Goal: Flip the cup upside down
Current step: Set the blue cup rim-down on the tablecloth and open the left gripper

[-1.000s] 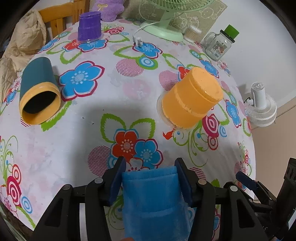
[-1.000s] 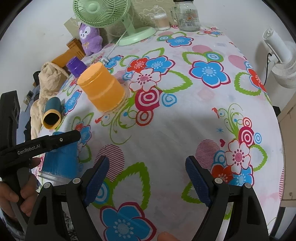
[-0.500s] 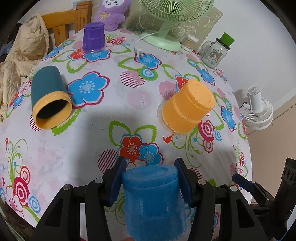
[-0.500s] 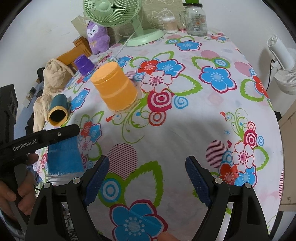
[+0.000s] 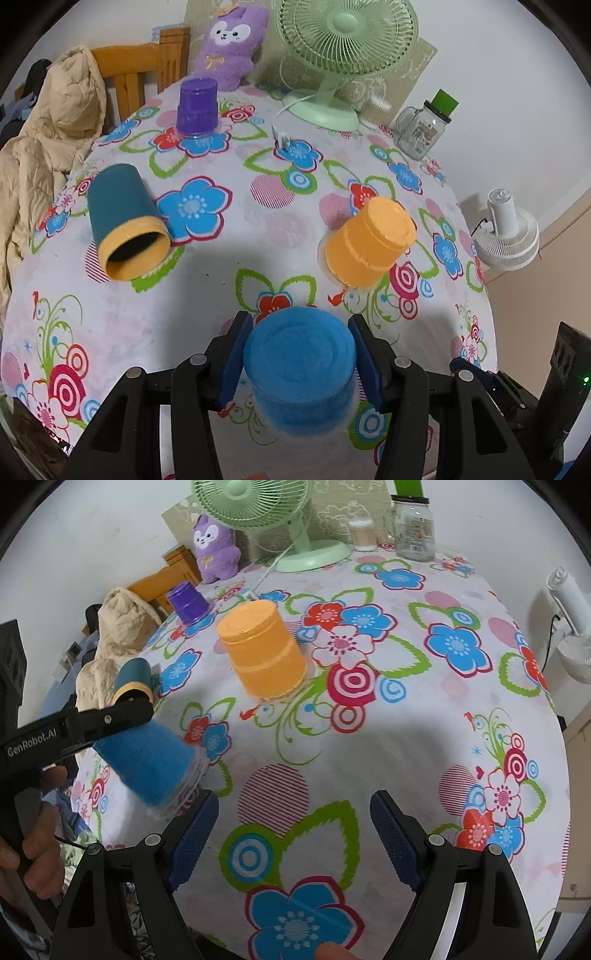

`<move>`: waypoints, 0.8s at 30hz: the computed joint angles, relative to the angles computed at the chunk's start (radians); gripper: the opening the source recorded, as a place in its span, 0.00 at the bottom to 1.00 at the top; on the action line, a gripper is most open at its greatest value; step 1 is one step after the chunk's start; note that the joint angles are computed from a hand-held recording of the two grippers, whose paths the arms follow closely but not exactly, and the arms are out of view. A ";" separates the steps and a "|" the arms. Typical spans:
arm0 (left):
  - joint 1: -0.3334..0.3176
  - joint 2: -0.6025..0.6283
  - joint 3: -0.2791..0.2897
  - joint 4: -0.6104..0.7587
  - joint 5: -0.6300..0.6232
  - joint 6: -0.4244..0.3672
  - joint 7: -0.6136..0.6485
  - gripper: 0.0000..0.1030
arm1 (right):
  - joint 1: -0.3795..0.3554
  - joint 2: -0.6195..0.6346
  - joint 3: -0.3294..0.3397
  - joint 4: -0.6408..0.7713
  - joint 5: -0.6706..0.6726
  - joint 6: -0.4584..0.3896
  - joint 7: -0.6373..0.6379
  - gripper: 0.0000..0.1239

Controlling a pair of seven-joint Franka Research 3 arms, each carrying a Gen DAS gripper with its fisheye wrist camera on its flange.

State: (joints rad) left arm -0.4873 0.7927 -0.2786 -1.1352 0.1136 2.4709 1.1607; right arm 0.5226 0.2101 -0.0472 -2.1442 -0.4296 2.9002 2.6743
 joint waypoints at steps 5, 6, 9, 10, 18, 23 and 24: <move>0.005 -0.020 0.006 -0.019 0.008 0.022 -0.003 0.54 | 0.005 0.014 0.007 0.024 0.012 -0.006 -0.025 0.70; 0.005 -0.024 0.007 -0.023 0.010 0.027 -0.005 0.54 | 0.006 0.017 0.008 0.030 0.015 -0.007 -0.030 0.70; 0.007 -0.033 0.012 -0.029 0.018 0.038 -0.009 0.54 | 0.012 0.026 0.005 0.045 0.021 -0.012 -0.041 0.70; 0.007 -0.034 0.013 -0.029 0.021 0.040 -0.011 0.54 | 0.014 0.027 0.003 0.047 0.021 -0.011 -0.042 0.70; 0.003 -0.037 0.029 -0.019 0.050 0.047 -0.028 0.54 | 0.058 0.051 -0.042 0.110 -0.079 -0.047 0.025 0.70; 0.003 -0.039 0.030 -0.023 0.063 0.053 -0.029 0.54 | 0.058 0.053 -0.040 0.133 -0.135 -0.066 0.063 0.70; 0.004 -0.038 0.029 -0.022 0.062 0.052 -0.027 0.54 | 0.055 0.054 -0.036 0.136 -0.138 -0.067 0.064 0.70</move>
State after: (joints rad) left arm -0.4831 0.7546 -0.2500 -1.1572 0.1759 2.5226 1.1333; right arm 0.5781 0.2640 -0.0832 -2.0080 -0.5681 2.8332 2.7386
